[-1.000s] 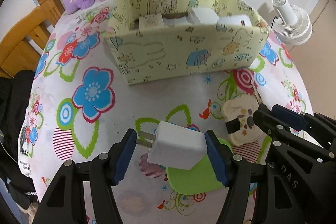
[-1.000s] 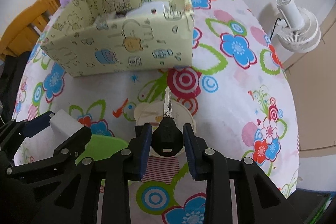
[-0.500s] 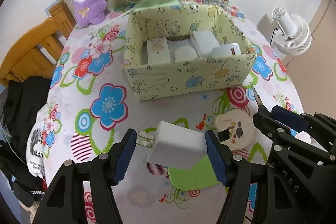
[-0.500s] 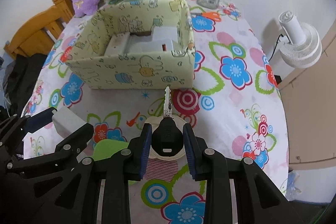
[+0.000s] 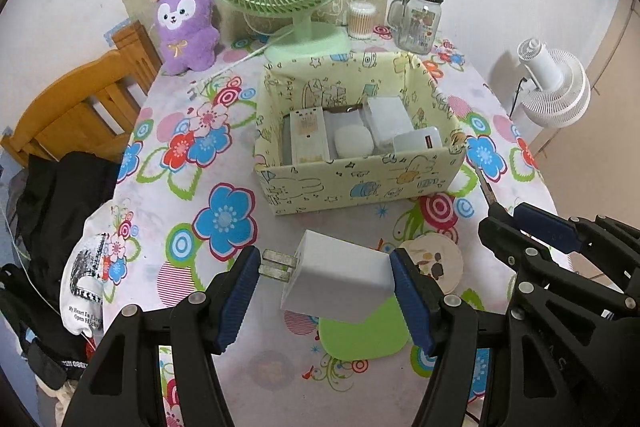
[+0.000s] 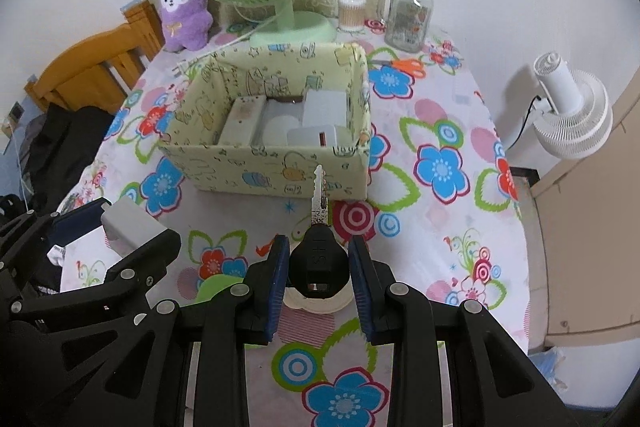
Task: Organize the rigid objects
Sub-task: 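Lift and carry the white plug with left gripper while right gripper carries the key toward the box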
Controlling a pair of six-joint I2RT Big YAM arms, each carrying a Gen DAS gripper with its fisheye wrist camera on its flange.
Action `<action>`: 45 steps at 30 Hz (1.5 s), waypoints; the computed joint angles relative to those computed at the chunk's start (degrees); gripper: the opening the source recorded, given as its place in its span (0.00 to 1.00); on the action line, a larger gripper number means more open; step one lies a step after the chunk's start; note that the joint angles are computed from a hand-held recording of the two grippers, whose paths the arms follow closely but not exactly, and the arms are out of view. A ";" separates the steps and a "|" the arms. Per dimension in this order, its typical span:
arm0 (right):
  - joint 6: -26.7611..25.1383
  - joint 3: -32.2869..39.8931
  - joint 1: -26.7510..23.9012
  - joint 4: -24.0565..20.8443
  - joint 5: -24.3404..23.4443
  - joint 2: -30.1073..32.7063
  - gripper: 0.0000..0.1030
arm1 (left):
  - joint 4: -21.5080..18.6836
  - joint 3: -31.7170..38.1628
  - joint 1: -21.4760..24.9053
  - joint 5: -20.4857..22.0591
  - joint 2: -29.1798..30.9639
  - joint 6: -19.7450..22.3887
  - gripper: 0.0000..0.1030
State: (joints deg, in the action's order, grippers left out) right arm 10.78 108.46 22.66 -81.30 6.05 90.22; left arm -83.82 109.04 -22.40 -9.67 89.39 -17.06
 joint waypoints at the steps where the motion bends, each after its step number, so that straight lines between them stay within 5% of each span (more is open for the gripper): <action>1: -0.22 0.38 -0.06 -0.19 -0.07 0.06 0.32 | -0.28 0.42 -0.08 -0.21 0.12 -0.05 0.66; 45: -3.58 27.86 -4.79 -8.15 -3.90 15.61 0.32 | -9.13 27.91 2.07 0.34 16.35 1.77 0.66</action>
State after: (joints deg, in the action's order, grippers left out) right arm 7.20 136.32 17.87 -89.46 2.15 105.83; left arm -92.94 136.95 -20.33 -9.33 105.74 -15.29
